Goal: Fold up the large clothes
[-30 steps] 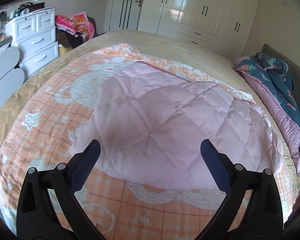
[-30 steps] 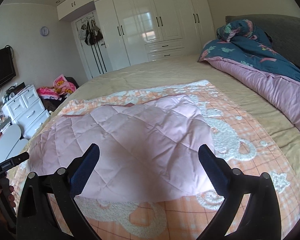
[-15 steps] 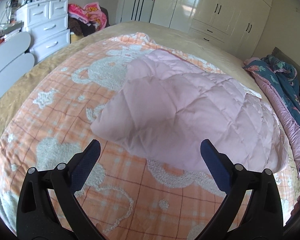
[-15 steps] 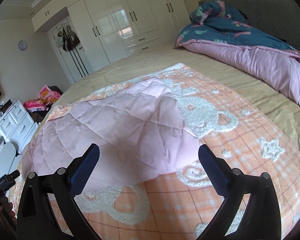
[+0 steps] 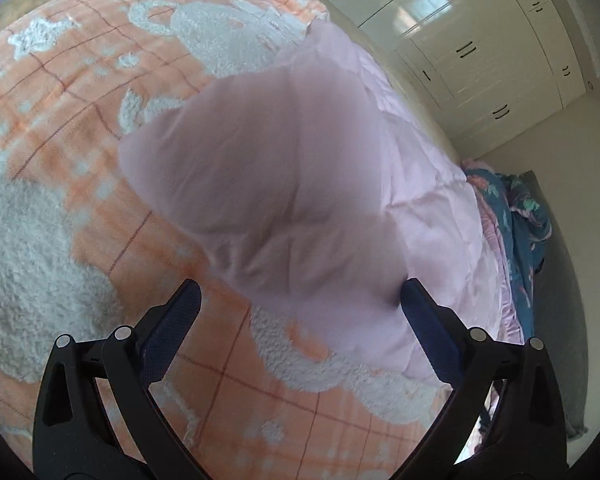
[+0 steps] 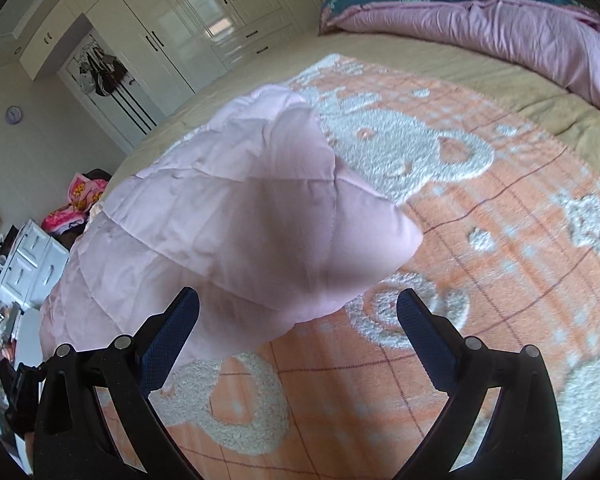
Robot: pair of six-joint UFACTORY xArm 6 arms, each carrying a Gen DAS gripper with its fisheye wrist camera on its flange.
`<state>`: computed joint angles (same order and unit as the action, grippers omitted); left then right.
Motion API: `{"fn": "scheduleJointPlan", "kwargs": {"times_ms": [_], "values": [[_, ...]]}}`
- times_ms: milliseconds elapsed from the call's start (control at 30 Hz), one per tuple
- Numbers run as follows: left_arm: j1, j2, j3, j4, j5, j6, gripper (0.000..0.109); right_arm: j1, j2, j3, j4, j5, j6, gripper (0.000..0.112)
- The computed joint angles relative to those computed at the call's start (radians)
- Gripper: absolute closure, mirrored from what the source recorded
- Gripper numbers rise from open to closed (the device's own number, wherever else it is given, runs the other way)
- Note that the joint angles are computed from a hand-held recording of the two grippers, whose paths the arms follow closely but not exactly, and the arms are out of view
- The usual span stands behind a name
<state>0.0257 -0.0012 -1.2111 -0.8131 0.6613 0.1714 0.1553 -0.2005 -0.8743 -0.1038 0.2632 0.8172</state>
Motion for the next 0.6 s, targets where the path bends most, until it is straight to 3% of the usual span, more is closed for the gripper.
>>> {"fn": "scheduleJointPlan", "kwargs": {"times_ms": [267, 600], "values": [[-0.018, 0.064, -0.066, 0.055, -0.034, -0.049, 0.015, 0.015, 0.084, -0.045, 0.257, -0.042, -0.167, 0.014], [-0.019, 0.121, -0.116, 0.043, -0.04, -0.054, 0.014, 0.017, 0.136, -0.092, 0.421, -0.05, -0.295, 0.013]]}}
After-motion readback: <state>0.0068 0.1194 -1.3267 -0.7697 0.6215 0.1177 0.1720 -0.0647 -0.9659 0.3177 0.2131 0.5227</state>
